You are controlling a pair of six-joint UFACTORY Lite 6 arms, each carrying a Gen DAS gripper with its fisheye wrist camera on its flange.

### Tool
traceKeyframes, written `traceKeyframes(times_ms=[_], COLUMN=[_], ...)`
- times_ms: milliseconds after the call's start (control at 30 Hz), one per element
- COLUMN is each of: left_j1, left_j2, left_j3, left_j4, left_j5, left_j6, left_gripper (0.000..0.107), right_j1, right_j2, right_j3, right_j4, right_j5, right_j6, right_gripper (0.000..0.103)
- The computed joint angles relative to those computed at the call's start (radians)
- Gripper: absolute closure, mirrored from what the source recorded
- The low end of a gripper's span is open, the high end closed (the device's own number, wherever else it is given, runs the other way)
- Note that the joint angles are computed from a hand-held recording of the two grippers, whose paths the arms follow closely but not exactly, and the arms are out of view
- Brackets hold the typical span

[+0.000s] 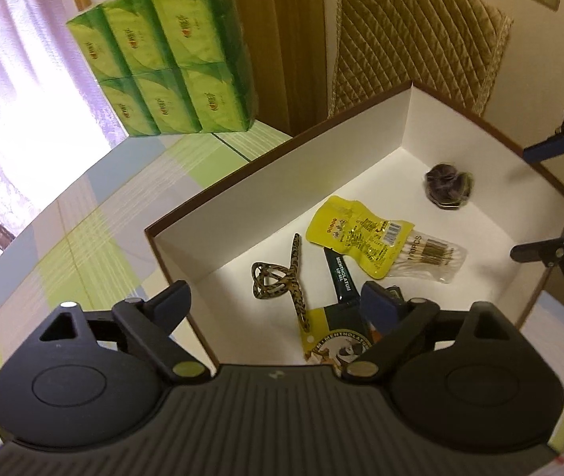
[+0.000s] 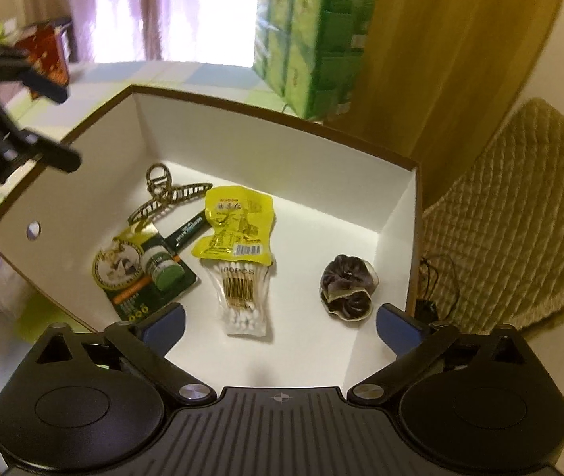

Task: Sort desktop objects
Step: 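Move both tools back toward the spoon and cable on the table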

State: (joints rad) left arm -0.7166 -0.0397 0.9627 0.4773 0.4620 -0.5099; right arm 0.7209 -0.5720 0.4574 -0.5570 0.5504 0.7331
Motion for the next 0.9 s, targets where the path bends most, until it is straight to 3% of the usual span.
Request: traceKeyframes(times_ms=[467,900], left_j1=[-0.125,-0.227], left_j2=[-0.246,-0.562], left_j3=[-0.135,-0.29], left_j4=[0.059,0.065], left_j5=[0.133,0.313], left_j6=[-0.163,-0.236], left_gripper=[0.009,0.009], right_j1=[0.239,0.628], right_j2=[-0.081,0.037], right_j3=[-0.004,0.086], right_j4=[-0.126,-0.24], right_j5=[0.193,0.407], right_j6=[0.397,0.822], right_gripper=[0.002,0.002])
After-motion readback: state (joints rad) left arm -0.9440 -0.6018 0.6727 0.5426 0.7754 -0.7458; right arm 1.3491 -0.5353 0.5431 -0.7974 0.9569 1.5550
